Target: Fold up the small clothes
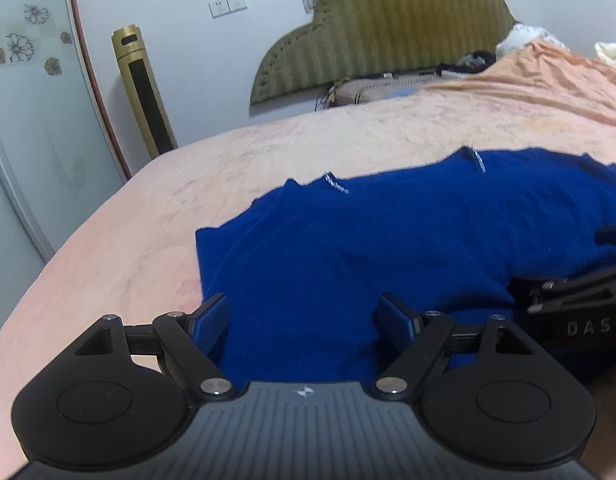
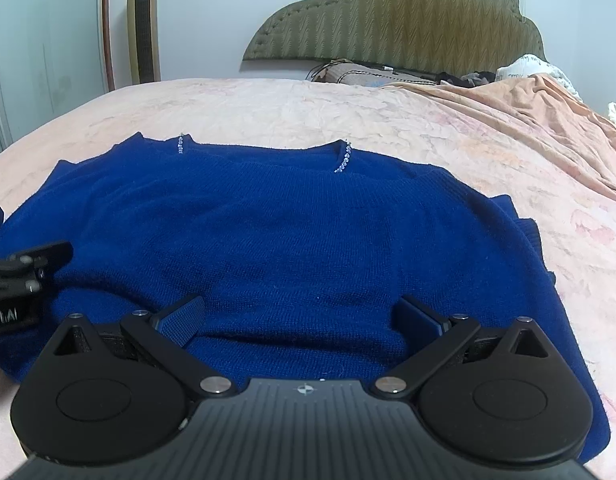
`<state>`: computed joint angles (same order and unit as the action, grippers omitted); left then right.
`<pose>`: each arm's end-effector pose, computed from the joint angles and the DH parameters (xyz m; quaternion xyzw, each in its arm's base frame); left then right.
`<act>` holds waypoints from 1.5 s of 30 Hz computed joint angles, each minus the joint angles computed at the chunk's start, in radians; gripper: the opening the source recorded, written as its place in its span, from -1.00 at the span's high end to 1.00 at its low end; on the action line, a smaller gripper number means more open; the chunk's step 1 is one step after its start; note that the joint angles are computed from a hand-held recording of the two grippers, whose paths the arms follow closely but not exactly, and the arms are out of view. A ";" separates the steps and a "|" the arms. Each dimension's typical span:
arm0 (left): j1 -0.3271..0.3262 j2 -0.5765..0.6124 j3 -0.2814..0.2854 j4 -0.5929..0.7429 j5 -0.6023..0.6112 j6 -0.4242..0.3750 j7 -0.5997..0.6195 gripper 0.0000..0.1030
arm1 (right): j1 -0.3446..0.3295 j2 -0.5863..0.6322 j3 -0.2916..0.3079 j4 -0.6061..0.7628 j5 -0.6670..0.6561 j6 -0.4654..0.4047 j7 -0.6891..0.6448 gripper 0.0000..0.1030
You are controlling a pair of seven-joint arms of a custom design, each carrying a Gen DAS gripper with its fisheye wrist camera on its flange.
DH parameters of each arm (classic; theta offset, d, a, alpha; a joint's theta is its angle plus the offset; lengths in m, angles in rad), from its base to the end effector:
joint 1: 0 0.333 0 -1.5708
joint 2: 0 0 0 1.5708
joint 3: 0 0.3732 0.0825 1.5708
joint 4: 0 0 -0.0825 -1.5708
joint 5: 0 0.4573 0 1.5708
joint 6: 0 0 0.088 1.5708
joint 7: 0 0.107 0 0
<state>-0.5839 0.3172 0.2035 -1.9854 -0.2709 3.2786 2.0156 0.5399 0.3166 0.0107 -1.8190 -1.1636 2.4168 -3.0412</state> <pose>0.6784 -0.2565 0.4338 -0.4190 0.7760 -0.3378 0.3288 0.6342 0.3831 0.4111 -0.5317 0.7277 -0.3575 0.2448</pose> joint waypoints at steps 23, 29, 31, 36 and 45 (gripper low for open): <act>-0.048 -0.037 0.083 -0.003 0.298 -0.139 -0.327 -0.73 | 0.009 -0.022 0.020 -0.035 -0.008 -0.042 0.058 -1.00; 0.028 -0.045 0.006 0.003 0.342 -0.165 -0.370 -0.73 | 0.009 -0.022 0.020 -0.035 -0.006 -0.040 0.057 -1.00; 0.059 -0.047 -0.024 0.006 0.352 -0.178 -0.382 -0.73 | 0.006 -0.027 0.020 -0.039 -0.003 -0.034 0.053 -1.00; 0.070 -0.054 -0.024 0.002 0.439 -0.174 -0.453 -0.73 | 0.022 -0.049 0.023 -0.051 -0.037 -0.069 0.102 -0.99; 0.264 -0.068 -0.212 0.009 0.400 -0.179 -0.397 -0.73 | 0.018 -0.064 0.049 -0.050 -0.026 -0.060 0.022 -0.92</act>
<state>-0.3202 0.2489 -0.0089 -1.9768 0.1294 3.0996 1.6187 0.5584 0.2529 0.0597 -1.8691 -1.1901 2.3563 -3.0193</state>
